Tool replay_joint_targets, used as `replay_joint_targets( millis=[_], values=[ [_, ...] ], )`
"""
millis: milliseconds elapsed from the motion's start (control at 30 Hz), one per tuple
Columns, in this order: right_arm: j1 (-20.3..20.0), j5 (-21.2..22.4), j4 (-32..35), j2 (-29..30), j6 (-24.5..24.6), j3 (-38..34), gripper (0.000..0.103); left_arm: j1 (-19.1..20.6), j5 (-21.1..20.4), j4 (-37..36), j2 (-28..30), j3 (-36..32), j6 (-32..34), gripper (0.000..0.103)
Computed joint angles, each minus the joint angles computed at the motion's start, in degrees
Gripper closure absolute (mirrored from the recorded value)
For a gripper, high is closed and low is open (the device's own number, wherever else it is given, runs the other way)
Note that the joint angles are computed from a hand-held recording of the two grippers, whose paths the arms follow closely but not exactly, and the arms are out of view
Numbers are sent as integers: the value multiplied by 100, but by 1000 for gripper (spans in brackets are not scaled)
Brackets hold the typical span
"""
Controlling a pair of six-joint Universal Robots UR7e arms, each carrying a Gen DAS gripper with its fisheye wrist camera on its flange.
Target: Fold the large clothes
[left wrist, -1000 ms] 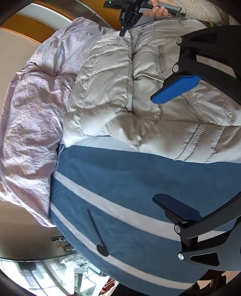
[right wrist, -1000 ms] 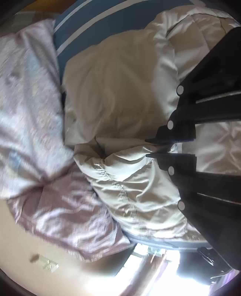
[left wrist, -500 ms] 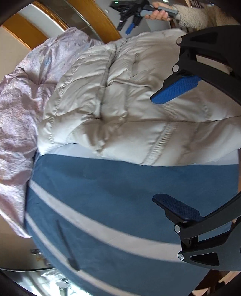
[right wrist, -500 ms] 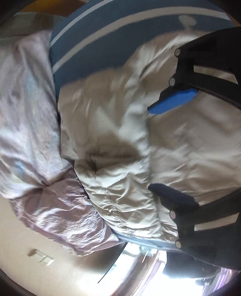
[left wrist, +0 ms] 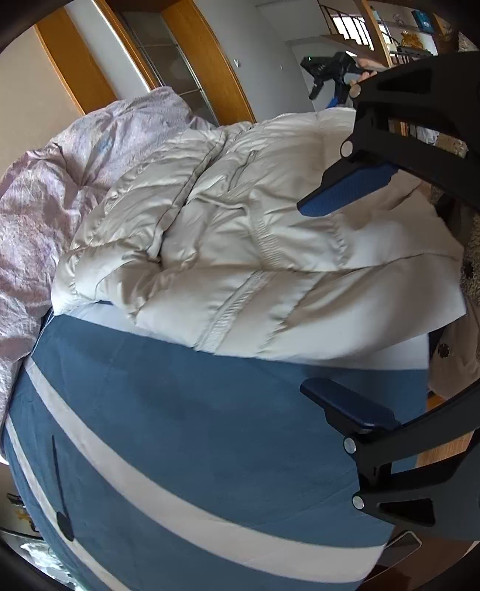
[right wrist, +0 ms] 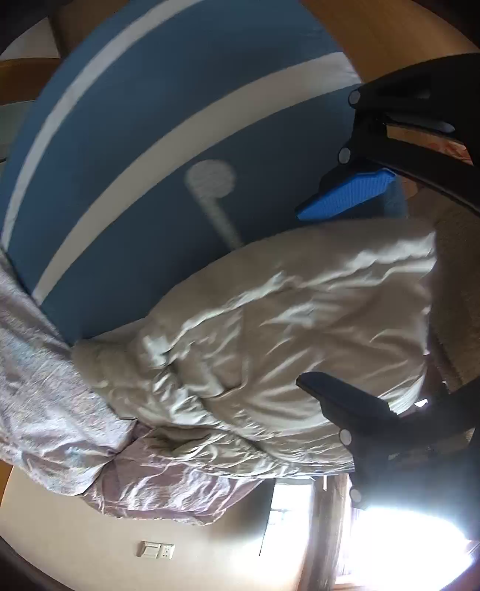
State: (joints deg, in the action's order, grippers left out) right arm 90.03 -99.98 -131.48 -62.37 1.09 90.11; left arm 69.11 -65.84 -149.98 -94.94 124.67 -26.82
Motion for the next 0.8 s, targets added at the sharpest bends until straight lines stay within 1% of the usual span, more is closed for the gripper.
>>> replay_joint_targets(
  millis=[100,200,300,400,500,533,567,633,800],
  values=[
    [-91,110,117,-32,-126,81,19,31,-303,-139,-39,106,-55,17],
    [-143,305,244,-26,-201,142,20,-12,-449,-283,-93,265,-115,19],
    [-182,477,343,-19,-333,191,25,-58,-515,-399,-119,382,-195,22],
    [-199,533,373,-8,-434,254,29,-28,-743,-622,-168,543,-323,27],
    [-264,661,344,-36,-481,325,30,-54,-773,-746,-231,670,-440,33],
    [-294,702,335,-61,-485,353,32,-74,-735,-749,-248,694,-475,38],
    [-314,714,259,-86,-449,413,35,-114,-635,-729,-269,717,-535,41],
    [-356,738,169,-125,-388,472,36,-120,-625,-757,-311,761,-633,42],
    [-342,836,166,-177,-679,602,36,-83,-820,-794,-213,725,-614,42]
  ],
)
